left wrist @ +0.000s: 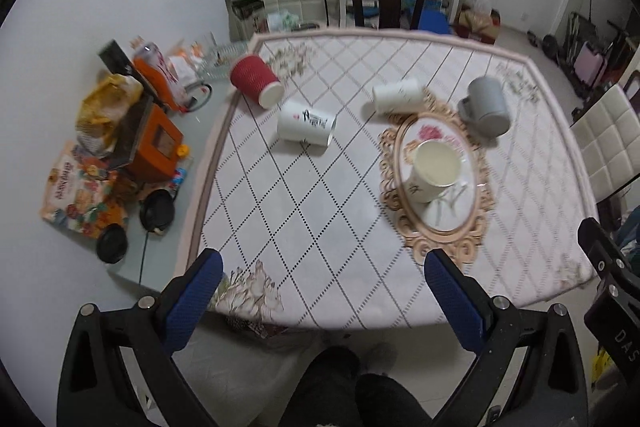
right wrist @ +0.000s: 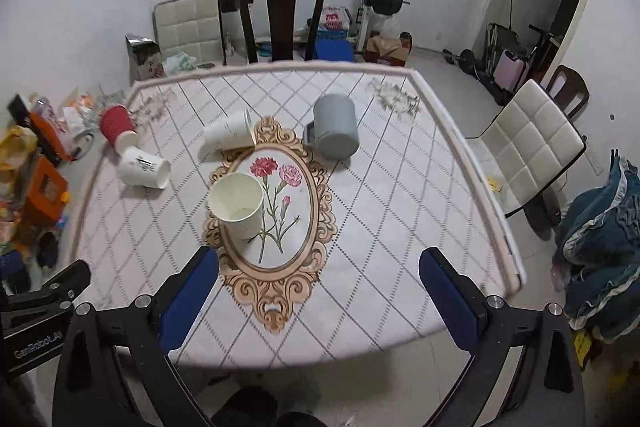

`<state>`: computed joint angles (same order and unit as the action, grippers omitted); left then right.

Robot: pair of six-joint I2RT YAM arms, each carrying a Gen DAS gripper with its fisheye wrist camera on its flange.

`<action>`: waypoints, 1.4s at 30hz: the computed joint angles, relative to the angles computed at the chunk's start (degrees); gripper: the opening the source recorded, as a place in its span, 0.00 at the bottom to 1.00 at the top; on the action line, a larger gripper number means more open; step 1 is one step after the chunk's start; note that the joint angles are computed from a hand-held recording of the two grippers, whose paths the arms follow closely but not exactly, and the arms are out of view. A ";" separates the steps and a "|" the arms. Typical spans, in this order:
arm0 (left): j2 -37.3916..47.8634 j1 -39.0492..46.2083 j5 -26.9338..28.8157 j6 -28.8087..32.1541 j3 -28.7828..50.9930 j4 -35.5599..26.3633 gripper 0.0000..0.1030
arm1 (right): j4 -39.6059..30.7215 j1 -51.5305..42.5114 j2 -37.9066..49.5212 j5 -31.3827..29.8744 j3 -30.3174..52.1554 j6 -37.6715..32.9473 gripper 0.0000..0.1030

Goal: Flip cup upright

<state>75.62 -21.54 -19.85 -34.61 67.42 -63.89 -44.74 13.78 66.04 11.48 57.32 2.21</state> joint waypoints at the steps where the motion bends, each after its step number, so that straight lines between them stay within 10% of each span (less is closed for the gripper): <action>1: -0.72 -0.83 -0.48 -0.85 0.95 -1.43 1.00 | -2.29 -0.43 -1.47 -0.48 1.27 -0.41 0.99; 15: -5.25 -11.66 -5.30 -11.72 13.27 -18.04 1.00 | -24.73 -3.36 -9.50 -2.80 17.99 -4.01 0.99; 42: -6.24 -8.21 -7.43 -6.18 13.60 -17.16 1.00 | -26.85 1.46 -7.24 -0.59 21.01 0.18 1.00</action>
<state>69.38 -29.75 -27.28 -40.79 81.03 -81.05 -71.59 15.24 58.80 10.89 78.33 2.40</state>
